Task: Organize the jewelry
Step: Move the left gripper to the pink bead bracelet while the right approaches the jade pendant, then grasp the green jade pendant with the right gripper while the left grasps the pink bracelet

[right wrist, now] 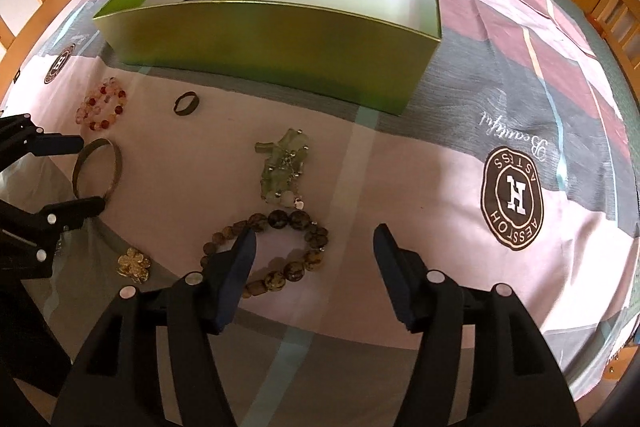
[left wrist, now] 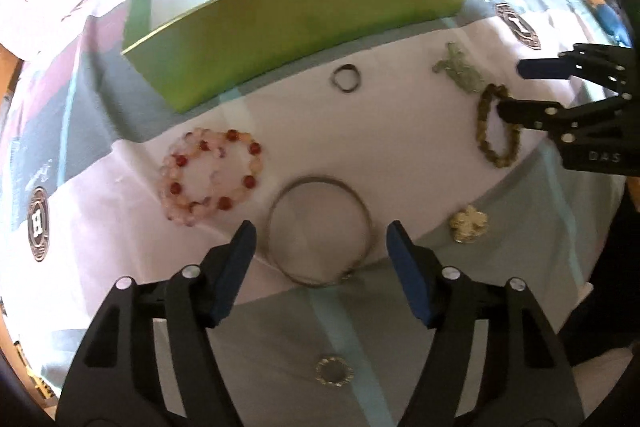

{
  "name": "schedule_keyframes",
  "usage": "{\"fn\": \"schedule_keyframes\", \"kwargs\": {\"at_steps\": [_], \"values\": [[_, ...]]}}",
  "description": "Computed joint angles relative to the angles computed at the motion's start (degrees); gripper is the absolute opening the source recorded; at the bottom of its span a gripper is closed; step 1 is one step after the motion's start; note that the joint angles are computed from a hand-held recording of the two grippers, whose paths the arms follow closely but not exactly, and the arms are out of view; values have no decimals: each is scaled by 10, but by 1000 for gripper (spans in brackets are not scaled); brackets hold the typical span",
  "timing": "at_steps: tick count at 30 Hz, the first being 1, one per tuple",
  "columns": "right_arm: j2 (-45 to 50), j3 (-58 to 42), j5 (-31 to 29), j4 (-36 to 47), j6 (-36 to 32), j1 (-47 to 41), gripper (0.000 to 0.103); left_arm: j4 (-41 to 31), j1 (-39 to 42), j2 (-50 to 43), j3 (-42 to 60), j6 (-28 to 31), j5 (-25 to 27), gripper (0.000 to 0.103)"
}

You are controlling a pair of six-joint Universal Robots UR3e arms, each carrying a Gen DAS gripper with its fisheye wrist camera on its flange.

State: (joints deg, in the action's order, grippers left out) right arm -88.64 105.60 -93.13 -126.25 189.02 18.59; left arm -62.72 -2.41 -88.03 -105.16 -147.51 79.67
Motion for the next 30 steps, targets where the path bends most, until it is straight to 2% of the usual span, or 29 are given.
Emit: {"fn": "schedule_keyframes", "kwargs": {"at_steps": [1,5,13,16,19,23,25,26,27,30], "values": [[1,-1,4,1,-3,0,61,1,-6,-1,-1,1,4,77],[5,-4,18,7,-16,-1,61,17,-27,-20,-2,-9,30,77],[13,-3,11,-5,-8,2,61,21,-23,-19,-10,-22,23,79],[-2,16,17,-39,9,-13,61,8,1,-7,-1,-15,13,79],[-16,52,25,-126,37,-29,61,-1,33,-3,16,-27,-1,82],[37,33,38,-182,51,-27,61,-3,72,-16,37,-60,2,83],[83,-4,15,-171,41,-11,54,9,84,-21,41,-75,10,83],[102,-22,10,-156,32,-7,34,10,88,-26,48,-79,10,83],[113,-29,-1,-156,29,1,24,11,96,-30,53,-81,6,83],[108,-34,1,-152,16,14,20,11,114,-38,61,-82,-4,83]]}}
